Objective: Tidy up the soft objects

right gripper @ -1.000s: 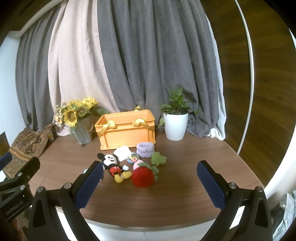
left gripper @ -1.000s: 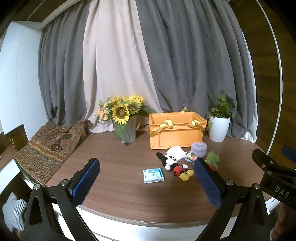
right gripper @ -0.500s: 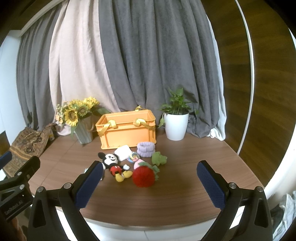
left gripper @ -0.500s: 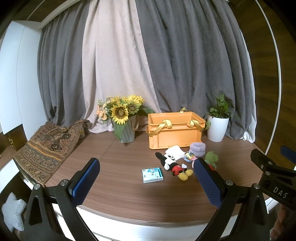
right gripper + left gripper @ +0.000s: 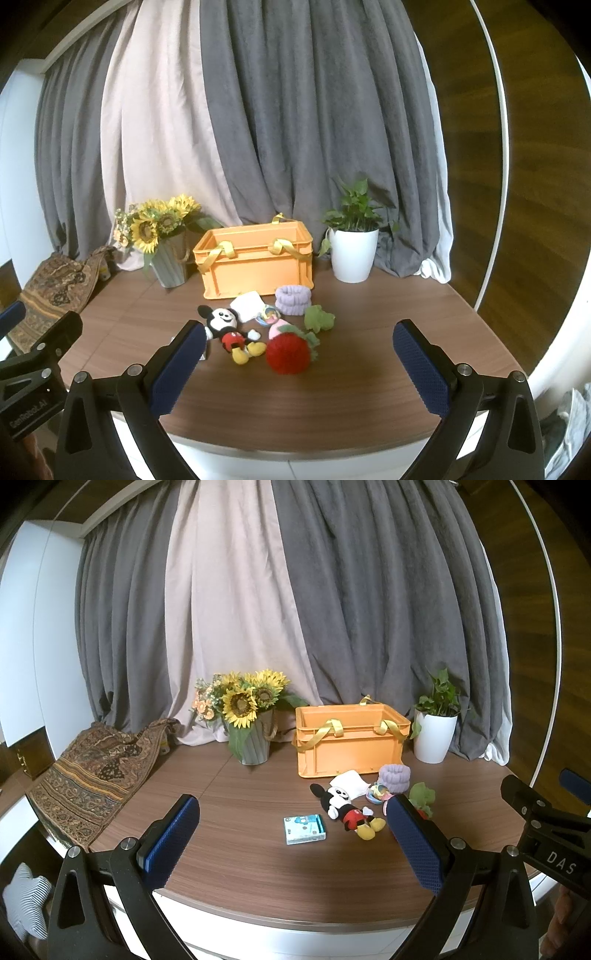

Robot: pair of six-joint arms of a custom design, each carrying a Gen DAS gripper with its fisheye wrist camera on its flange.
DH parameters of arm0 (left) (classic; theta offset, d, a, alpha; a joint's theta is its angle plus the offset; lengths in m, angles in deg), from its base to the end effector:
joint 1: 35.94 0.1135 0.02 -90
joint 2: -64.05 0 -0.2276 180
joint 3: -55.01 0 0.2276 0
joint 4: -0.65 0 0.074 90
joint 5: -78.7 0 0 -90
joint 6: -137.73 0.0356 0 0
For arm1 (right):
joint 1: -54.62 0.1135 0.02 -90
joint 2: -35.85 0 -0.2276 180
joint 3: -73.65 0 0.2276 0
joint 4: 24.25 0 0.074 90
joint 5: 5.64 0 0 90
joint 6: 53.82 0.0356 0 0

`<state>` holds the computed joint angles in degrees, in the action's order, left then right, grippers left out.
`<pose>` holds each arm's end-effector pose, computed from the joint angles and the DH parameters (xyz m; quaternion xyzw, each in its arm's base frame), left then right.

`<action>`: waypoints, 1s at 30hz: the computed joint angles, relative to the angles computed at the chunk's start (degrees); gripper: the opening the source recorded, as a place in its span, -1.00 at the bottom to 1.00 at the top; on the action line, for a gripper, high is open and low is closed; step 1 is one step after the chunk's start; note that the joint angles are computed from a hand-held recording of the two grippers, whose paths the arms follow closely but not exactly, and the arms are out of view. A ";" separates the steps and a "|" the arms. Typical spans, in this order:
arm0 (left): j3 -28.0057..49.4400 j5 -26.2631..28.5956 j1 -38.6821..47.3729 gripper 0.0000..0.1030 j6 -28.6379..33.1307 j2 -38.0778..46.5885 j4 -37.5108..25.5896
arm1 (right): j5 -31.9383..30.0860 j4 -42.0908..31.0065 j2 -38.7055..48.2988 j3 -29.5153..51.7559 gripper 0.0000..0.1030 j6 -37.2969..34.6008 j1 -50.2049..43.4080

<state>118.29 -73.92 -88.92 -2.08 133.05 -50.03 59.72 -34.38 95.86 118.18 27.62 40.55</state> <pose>0.1546 -0.1526 0.2280 -0.1275 0.8217 0.1174 0.5428 0.2185 -0.0394 0.2039 -0.0738 0.8313 0.0749 0.5458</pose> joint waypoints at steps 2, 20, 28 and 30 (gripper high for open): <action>-0.01 -0.18 -0.06 1.00 -0.11 0.08 -0.04 | 0.00 -0.02 -0.05 -0.03 0.99 -0.03 -0.01; -0.73 -0.44 -0.40 1.00 -0.62 0.13 0.38 | 0.05 0.44 -0.16 -0.45 0.99 -0.07 0.04; -2.23 0.61 0.80 1.00 0.85 -0.82 2.27 | 1.13 -0.57 -0.35 0.10 0.99 0.20 1.14; -2.89 1.54 1.60 1.00 1.72 -0.98 3.57 | 1.64 -1.22 -0.18 0.60 0.99 0.26 1.78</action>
<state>115.40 -72.38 -87.31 -0.36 132.07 -46.46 61.36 -35.60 95.68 118.78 27.87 42.33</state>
